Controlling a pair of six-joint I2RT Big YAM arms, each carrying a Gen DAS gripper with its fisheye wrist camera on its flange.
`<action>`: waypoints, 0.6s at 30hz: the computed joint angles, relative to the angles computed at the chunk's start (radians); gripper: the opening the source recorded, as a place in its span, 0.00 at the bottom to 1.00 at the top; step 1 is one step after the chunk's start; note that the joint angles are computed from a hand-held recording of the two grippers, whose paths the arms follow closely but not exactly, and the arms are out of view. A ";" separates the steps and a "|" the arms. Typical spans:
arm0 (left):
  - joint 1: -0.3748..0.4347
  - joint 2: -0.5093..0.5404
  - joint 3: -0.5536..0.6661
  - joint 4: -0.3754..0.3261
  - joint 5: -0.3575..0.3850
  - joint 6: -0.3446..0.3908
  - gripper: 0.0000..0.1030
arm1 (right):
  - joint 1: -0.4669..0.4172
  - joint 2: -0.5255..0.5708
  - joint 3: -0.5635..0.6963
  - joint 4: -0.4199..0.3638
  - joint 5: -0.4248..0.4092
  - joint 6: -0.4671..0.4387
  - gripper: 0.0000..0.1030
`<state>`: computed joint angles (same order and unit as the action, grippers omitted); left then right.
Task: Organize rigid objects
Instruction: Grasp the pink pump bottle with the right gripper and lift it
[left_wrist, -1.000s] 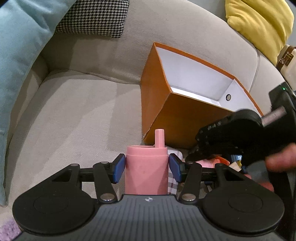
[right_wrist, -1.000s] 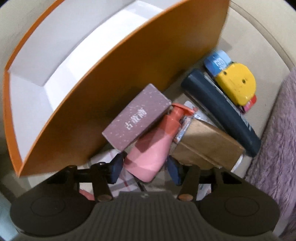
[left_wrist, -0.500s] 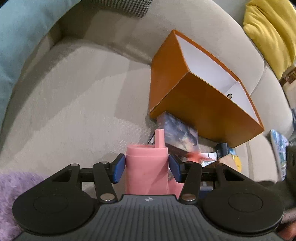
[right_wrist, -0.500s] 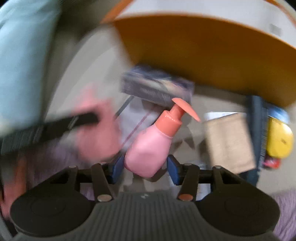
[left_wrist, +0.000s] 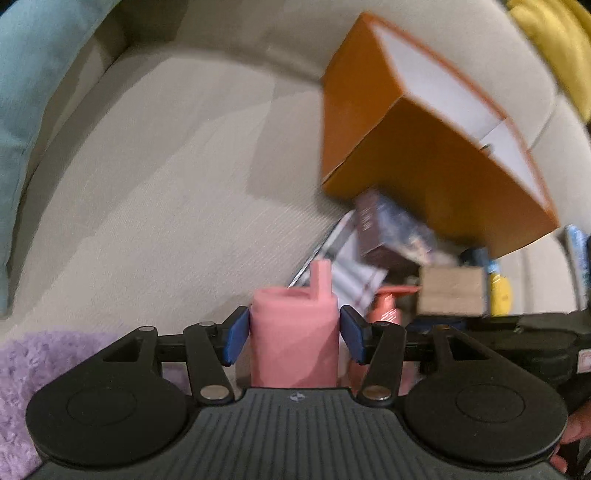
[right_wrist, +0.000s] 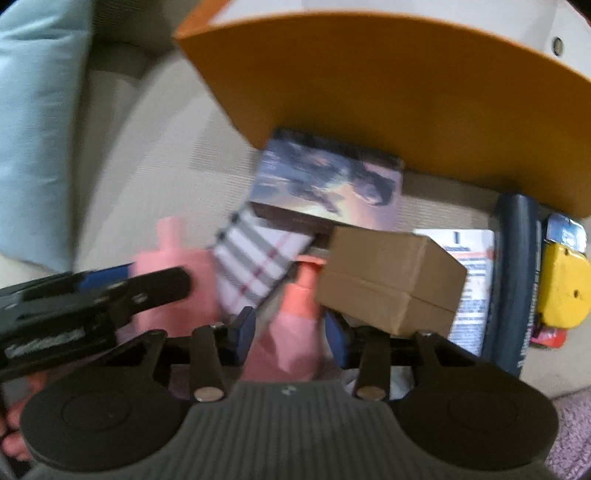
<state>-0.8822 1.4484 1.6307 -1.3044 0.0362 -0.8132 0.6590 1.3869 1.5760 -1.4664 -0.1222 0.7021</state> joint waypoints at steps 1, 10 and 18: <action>0.003 0.002 -0.001 -0.005 0.007 -0.002 0.60 | -0.018 0.028 0.042 -0.018 -0.009 0.006 0.45; 0.003 0.014 0.007 -0.019 0.019 0.022 0.60 | -0.083 -0.003 -0.031 0.034 -0.077 0.111 0.45; -0.020 -0.060 -0.048 0.033 -0.034 0.009 0.59 | -0.039 -0.030 -0.055 0.092 -0.040 0.162 0.36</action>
